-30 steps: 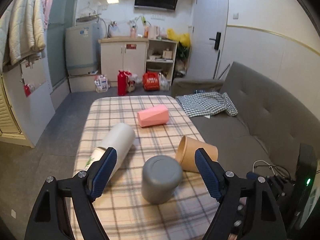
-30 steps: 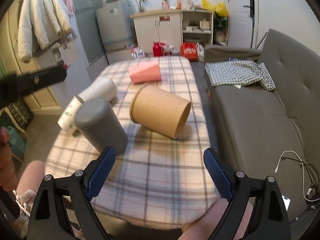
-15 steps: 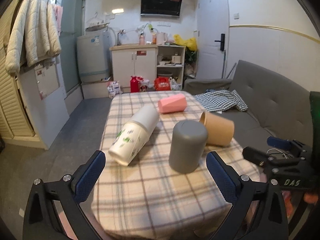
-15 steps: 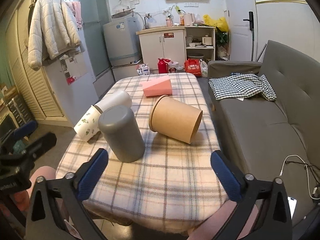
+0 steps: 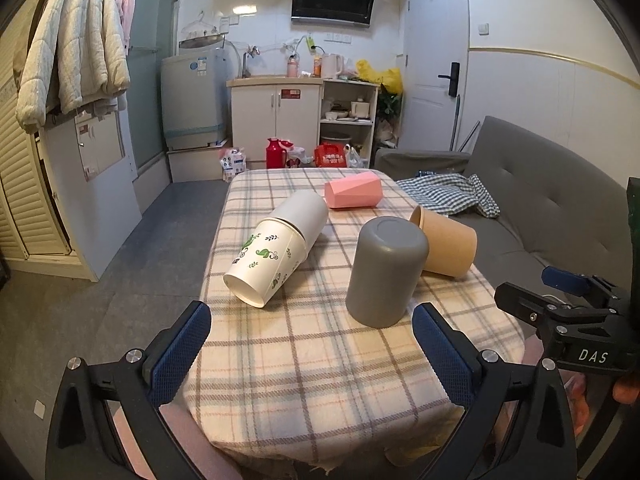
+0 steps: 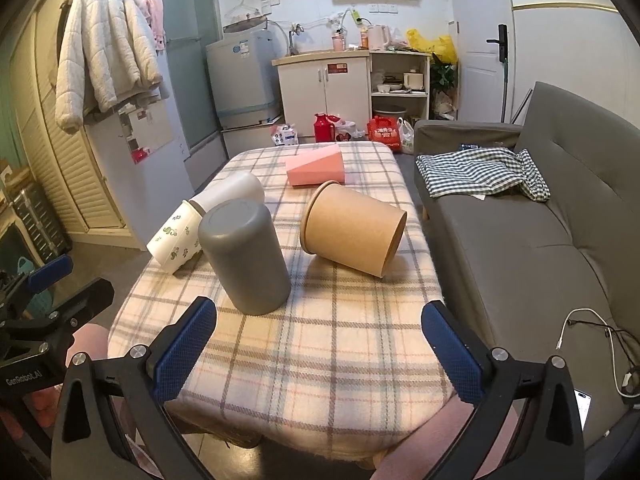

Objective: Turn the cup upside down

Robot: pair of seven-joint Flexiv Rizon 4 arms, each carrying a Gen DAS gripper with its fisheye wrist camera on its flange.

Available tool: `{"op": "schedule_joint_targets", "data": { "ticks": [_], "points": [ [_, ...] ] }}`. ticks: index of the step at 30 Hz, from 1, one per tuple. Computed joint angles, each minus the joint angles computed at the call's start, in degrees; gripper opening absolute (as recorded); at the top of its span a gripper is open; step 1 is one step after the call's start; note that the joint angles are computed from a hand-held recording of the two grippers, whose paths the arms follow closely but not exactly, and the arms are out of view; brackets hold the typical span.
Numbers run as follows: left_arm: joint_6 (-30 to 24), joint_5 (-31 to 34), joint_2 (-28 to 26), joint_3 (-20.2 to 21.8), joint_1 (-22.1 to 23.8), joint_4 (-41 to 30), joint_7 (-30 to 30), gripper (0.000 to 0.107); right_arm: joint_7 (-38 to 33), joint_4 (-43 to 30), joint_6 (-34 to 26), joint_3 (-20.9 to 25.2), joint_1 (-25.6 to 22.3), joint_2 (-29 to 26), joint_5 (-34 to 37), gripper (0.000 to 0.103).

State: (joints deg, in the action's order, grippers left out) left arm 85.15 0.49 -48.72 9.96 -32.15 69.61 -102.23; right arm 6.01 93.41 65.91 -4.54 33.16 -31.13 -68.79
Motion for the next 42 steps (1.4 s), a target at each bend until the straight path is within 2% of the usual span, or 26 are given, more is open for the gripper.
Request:
{"op": "schedule_joint_targets", "data": {
  "ticks": [21, 42],
  "points": [
    [-0.6, 1.0, 0.0, 0.9, -0.1, -0.1, -2.3, 0.103, -0.6, 0.3, -0.8, 0.3, 0.0, 0.1, 1.0, 0.103],
    [-0.4, 1.1, 0.1, 0.2, 0.3, 0.2, -1.8, 0.103, -0.9, 0.4, -1.0, 0.3, 0.1, 0.1, 1.2, 0.103]
  ]
}}
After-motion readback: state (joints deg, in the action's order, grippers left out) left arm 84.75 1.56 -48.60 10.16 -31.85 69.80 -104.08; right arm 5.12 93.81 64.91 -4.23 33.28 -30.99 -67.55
